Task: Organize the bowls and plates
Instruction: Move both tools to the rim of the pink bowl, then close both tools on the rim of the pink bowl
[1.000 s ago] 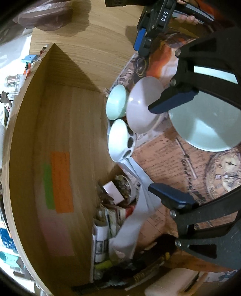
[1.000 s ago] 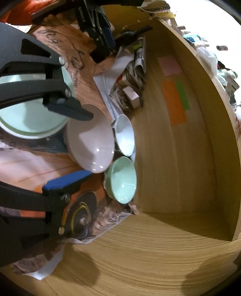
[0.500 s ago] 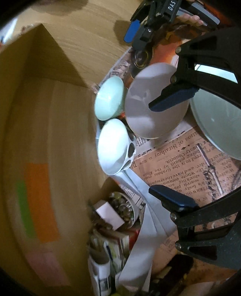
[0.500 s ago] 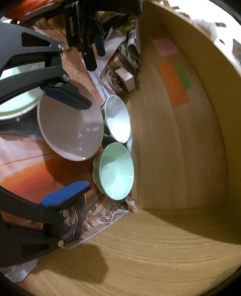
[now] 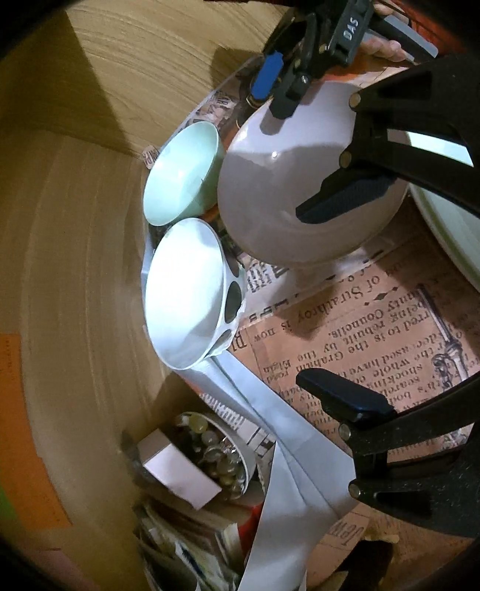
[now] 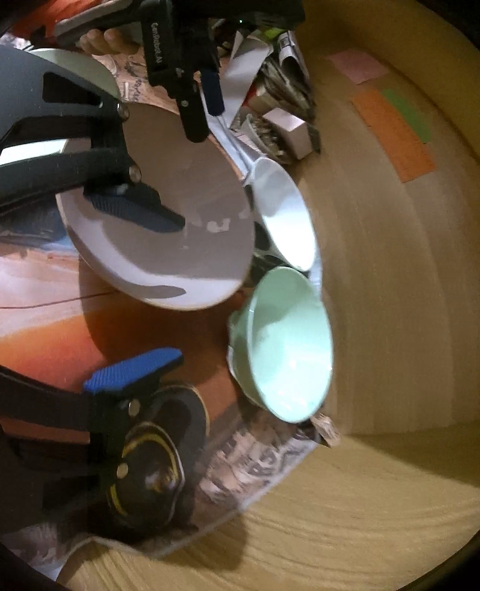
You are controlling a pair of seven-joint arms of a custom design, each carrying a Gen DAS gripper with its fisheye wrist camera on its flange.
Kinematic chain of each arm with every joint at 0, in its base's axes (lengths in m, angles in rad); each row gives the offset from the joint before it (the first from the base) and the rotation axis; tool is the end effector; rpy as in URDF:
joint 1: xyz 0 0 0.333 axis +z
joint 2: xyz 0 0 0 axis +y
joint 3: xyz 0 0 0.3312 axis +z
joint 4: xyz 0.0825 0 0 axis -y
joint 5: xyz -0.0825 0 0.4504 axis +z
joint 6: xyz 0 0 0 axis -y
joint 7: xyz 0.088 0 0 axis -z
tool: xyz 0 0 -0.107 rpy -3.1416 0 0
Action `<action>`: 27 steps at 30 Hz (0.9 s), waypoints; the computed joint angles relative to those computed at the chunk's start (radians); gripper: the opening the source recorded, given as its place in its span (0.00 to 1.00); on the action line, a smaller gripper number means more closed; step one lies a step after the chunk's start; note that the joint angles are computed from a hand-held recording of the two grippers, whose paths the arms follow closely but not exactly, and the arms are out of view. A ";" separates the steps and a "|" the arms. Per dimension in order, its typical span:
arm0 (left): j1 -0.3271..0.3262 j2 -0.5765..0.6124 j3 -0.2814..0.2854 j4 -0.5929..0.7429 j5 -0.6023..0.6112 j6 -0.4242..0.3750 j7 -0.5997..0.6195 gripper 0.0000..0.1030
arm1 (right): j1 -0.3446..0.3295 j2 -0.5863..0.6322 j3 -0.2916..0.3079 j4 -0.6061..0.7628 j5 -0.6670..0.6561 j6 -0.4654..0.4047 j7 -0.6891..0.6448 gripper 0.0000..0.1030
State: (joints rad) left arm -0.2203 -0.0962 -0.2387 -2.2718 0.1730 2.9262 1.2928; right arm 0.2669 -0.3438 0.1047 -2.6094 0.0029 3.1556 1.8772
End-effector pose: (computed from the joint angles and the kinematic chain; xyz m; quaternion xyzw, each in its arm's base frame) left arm 0.5365 -0.2798 0.4614 -0.5355 0.7602 -0.3082 0.2007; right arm 0.4690 0.1835 0.4477 -0.6613 0.6147 -0.2004 0.3803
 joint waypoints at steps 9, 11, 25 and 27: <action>-0.031 0.038 0.012 0.035 -0.132 -0.058 0.150 0.46 | 0.104 0.023 -0.088 0.014 0.073 -0.031 -0.088 0.39; -0.035 0.047 0.013 0.042 -0.165 -0.068 0.185 0.41 | 0.147 0.026 -0.125 0.015 0.104 -0.036 -0.123 0.35; -0.055 0.066 0.003 0.067 -0.352 -0.109 0.373 0.20 | 0.147 0.032 -0.103 0.019 0.182 -0.020 -0.150 0.28; -0.054 0.063 0.002 0.062 -0.343 -0.100 0.364 0.20 | 0.155 0.029 -0.109 0.017 0.185 -0.013 -0.150 0.28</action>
State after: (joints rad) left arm -0.2744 -0.0336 -0.2363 -2.2101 -0.1695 2.8260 1.6563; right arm 0.4217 -0.3145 -0.0047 -2.5929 0.1882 3.1424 1.7268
